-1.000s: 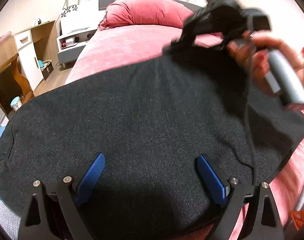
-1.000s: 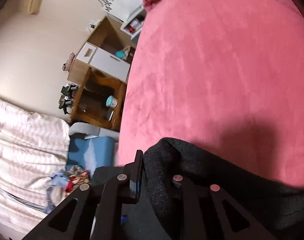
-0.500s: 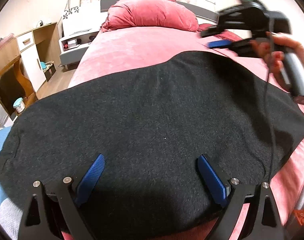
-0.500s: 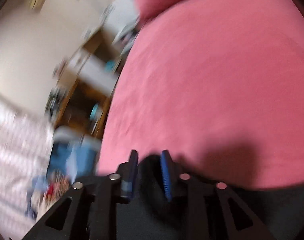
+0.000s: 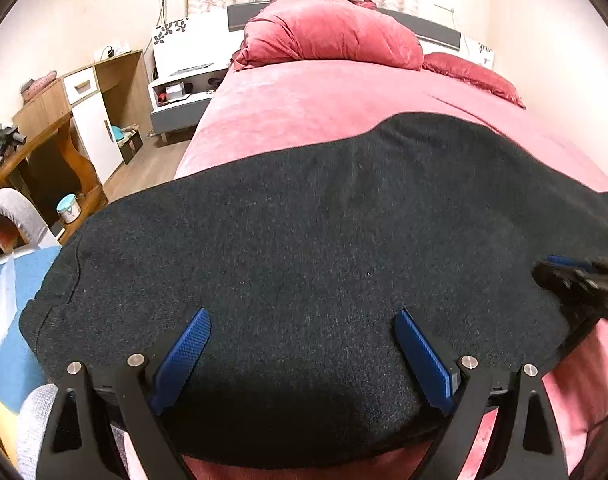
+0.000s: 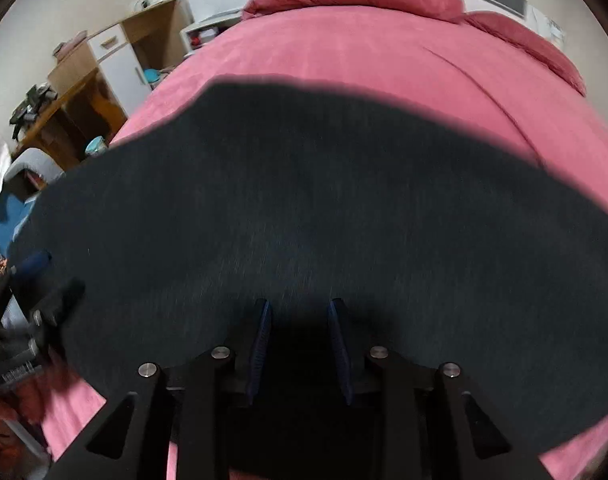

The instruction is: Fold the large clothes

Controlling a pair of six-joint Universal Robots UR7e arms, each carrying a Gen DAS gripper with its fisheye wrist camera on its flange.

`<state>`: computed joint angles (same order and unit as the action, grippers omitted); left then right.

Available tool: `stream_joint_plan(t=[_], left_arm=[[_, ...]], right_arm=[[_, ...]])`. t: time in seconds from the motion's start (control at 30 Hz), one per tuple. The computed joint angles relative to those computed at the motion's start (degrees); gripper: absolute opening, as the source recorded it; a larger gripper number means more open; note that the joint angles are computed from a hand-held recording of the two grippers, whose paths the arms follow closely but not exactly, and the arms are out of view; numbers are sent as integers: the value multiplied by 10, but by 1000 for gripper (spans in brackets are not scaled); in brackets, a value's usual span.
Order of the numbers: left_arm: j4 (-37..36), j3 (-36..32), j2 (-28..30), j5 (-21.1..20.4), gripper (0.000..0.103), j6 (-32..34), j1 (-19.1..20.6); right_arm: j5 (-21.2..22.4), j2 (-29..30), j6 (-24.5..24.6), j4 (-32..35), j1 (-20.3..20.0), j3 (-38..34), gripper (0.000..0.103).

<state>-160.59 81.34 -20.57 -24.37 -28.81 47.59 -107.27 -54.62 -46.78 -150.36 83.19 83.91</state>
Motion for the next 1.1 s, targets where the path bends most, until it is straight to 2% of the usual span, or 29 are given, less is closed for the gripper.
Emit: stream_joint_plan(t=[0.07,0.1,0.17,0.27,0.37,0.4,0.5,0.6,0.67,0.73,0.77,0.87,1.0,1.03,1.07,1.1], left_arm=[[5,0,-1,-1,95,-2,1],[7,-1,-2,0,95,-1,1],[22,-5,-1,3,95,-6,1],[45,-13,2,8,97,-12,2],[56,-20,2,4,98,-14,6],[57,-20,2,2,99,-16,6],[66,-26,4,2,99,-17,8],[74,-34,6,3,100,-17,10],[81,-39,8,4,101,-18,10],[89,-45,10,5,101,-21,11],[94,-48,12,7,102,-23,12],[104,-53,14,10,102,-27,11],[111,-57,15,12,102,-29,12],[111,-57,16,13,102,-30,12],[113,-58,16,13,102,-30,12],[114,-59,16,14,102,-30,12]], right_arm=[[49,-27,16,-46,-19,50,39],[75,-44,44,-33,-29,62,40],[103,-62,65,9,-40,59,40],[128,-79,92,52,-53,41,40],[172,-96,172,60,-85,17,40],[194,-100,217,67,-103,-1,40],[206,-102,314,60,-138,-47,40],[219,-102,384,37,-177,-89,40],[228,-97,421,20,-200,-116,43],[206,-87,470,18,-218,-159,50],[201,-81,486,33,-225,-181,50],[240,-71,505,47,-246,-218,50],[278,-40,521,55,-253,-272,50],[289,-29,522,73,-258,-299,48],[281,-17,527,82,-255,-317,42],[254,-6,530,97,-250,-338,16]])
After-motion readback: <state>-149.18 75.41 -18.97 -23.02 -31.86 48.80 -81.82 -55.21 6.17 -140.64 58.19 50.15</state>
